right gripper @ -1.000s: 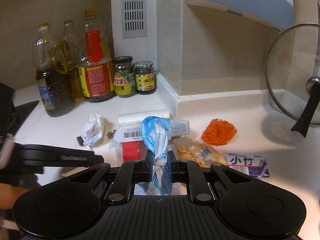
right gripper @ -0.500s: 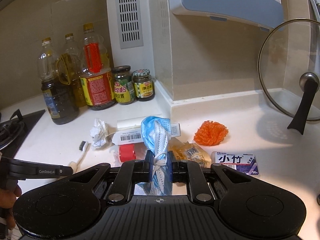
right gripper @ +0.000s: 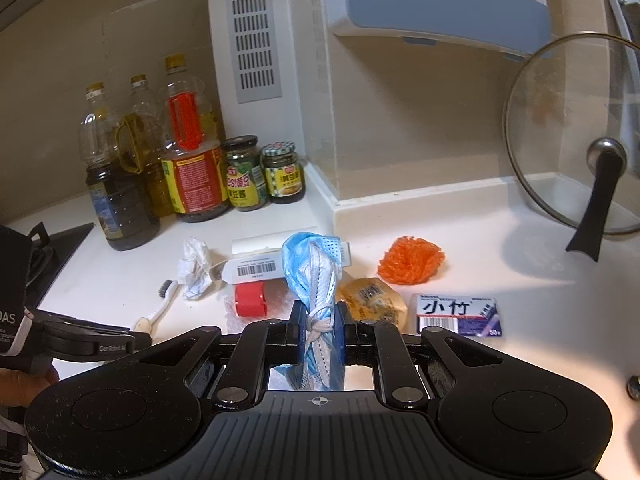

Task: Collect trash
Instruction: 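Close the left tool on the white toothbrush handle and lift it, then carry the toothbrush and mask down to the bin and open both tools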

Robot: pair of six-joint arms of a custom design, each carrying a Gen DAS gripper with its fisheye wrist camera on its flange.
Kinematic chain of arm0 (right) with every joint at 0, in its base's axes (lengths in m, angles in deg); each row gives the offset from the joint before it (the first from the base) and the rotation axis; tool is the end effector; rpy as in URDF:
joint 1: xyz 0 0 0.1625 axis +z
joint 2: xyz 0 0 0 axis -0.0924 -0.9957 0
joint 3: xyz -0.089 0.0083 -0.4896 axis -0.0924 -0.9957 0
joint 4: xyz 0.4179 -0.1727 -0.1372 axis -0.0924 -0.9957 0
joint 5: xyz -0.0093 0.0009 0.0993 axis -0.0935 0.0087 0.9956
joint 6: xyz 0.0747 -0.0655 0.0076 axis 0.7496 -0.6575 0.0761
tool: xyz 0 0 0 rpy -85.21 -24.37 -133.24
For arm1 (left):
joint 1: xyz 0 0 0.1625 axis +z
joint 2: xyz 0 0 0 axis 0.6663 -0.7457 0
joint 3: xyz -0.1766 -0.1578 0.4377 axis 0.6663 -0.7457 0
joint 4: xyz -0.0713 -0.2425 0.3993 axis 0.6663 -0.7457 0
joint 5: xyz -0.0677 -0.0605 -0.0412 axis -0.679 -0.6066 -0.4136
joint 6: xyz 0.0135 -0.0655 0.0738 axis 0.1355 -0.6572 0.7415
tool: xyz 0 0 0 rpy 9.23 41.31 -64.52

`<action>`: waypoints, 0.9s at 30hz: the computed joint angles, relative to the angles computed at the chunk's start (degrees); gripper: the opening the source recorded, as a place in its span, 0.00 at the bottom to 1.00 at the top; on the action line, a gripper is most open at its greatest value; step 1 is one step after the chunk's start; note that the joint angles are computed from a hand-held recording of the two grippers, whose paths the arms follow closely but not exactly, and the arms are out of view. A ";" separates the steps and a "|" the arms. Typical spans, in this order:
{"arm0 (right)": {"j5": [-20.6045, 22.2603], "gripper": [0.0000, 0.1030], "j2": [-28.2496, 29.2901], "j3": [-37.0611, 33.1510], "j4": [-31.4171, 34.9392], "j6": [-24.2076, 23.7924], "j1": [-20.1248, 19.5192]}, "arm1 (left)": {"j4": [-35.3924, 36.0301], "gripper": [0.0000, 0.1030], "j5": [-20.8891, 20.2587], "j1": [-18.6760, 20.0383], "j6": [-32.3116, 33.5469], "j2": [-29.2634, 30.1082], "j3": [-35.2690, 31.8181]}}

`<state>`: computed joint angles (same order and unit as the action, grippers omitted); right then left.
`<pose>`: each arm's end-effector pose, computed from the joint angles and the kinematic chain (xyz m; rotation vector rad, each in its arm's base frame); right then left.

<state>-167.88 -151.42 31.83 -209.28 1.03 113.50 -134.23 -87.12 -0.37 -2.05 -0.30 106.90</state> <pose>0.2825 -0.5609 0.3531 0.6859 -2.3385 1.1805 -0.3501 -0.5984 0.2336 0.3363 2.2390 -0.8320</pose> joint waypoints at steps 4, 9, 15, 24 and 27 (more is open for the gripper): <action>0.85 0.14 -0.74 0.37 0.38 0.75 -0.23 | -0.71 0.17 0.11 -0.86 -0.76 -1.69 1.15; 3.47 0.14 -2.12 1.20 1.50 1.31 -0.34 | 0.59 0.17 -0.44 -3.05 -5.43 -4.89 3.53; 3.88 0.14 -4.57 4.24 2.45 2.15 0.72 | 1.00 0.17 -3.65 -7.57 -6.20 -9.99 8.21; -7.84 0.14 -8.74 13.42 0.64 11.57 6.05 | -1.74 0.17 -16.44 -11.07 1.06 -16.76 15.73; -11.68 0.14 -9.10 16.29 0.23 14.75 7.42 | -2.39 0.17 -20.68 -11.01 1.84 -17.94 18.55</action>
